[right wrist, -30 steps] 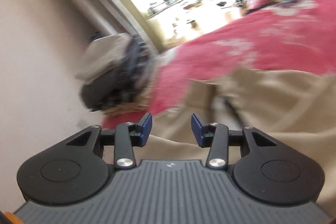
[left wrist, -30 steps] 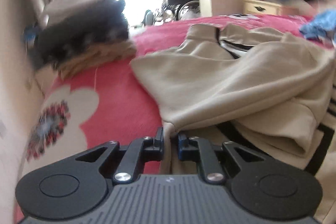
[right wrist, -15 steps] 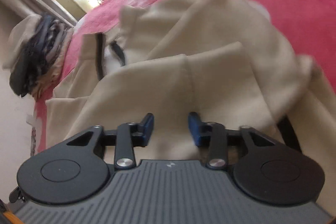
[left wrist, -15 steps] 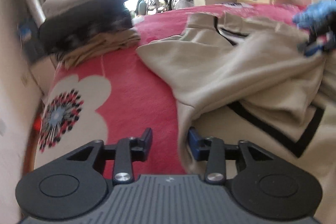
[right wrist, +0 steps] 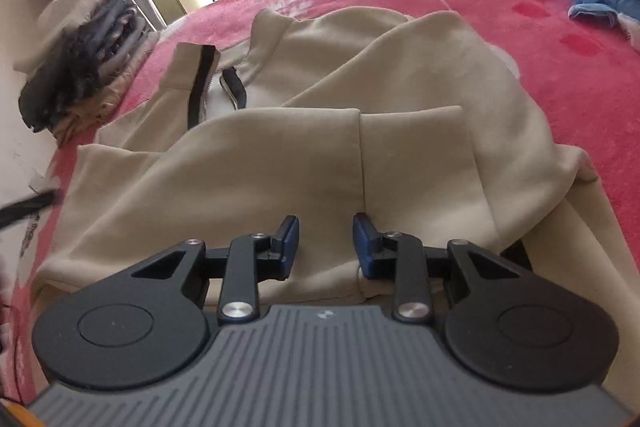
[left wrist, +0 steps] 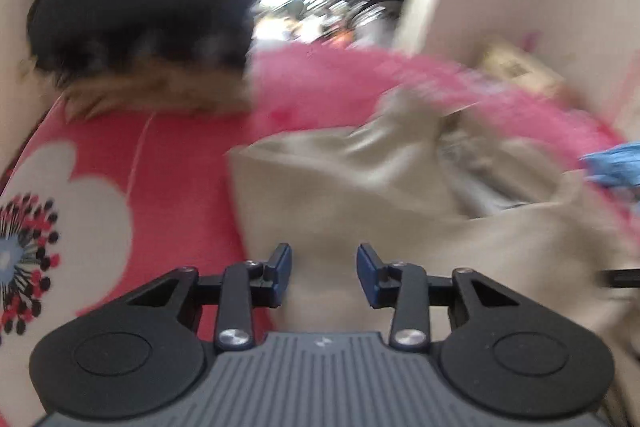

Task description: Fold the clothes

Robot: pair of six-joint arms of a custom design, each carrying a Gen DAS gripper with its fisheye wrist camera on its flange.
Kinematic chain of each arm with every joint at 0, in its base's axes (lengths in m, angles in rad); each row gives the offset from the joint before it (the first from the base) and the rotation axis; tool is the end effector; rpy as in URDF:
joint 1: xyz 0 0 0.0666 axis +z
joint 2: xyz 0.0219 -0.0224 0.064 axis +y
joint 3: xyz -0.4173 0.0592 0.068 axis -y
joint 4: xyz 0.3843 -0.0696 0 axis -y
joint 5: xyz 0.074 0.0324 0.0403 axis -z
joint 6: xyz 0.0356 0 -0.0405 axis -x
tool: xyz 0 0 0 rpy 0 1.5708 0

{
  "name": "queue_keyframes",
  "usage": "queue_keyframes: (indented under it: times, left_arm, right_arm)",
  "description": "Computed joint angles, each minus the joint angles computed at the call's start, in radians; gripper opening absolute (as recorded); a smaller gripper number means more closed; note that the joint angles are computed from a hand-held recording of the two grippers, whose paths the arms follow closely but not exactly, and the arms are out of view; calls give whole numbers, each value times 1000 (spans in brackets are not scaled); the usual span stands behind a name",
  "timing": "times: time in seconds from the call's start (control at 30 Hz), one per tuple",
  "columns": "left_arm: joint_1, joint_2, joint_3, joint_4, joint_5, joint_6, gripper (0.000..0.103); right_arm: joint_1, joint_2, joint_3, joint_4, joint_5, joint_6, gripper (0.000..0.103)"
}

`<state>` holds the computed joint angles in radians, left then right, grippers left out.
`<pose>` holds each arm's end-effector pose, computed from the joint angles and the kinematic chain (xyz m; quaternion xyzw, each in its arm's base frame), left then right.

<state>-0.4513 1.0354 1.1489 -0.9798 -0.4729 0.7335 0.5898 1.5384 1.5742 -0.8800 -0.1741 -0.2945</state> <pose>0.2927 -0.1243 0.4871 -0.2083 0.8921 -0.0049 0.4010 0.4395 0.3011 0.4820 -0.1676 0.9165 0.2249 0.2852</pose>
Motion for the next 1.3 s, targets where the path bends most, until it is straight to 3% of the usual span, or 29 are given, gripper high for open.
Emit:
queue_keyframes:
  times: [0.17, 0.27, 0.33, 0.47, 0.53, 0.7, 0.83, 1.03, 1.1, 1.13, 1.2, 1.3]
  left_arm:
    - [51, 13, 22, 16, 42, 24, 42]
    - [60, 13, 69, 41, 61, -26, 48]
    - [98, 47, 109, 92, 116, -82, 53]
    - [168, 177, 206, 196, 266, -174, 64]
    - [197, 269, 274, 199, 334, -202, 67]
    - [255, 431, 382, 203, 439, -166, 67]
    - [291, 488, 396, 217, 524, -126, 67]
    - [325, 506, 358, 283, 637, -61, 53]
    - [320, 507, 349, 313, 636, -55, 28]
    - [312, 508, 352, 313, 614, -56, 26]
    - [292, 492, 336, 343, 556, -96, 14]
    - [249, 426, 276, 435, 487, -229, 9]
  right_arm:
    - [-7, -2, 45, 25, -4, 18, 30]
    - [-33, 26, 109, 45, -101, -13, 31]
    - [-31, 84, 206, 31, -157, 1, 31]
    - [2, 265, 458, -71, -206, 74, 31]
    - [12, 367, 598, -147, -215, 83, 31]
    - [13, 546, 836, -283, -244, 29, 29]
    - [6, 603, 897, -333, -283, -1, 24]
    - [-11, 660, 920, -340, -340, -105, 10]
    - [-24, 660, 895, -310, -377, -183, 0]
    - [-29, 660, 883, -298, -390, -213, 0]
    - [-38, 647, 836, -247, -429, -283, 0]
    - [-42, 633, 796, -201, -453, -334, 0]
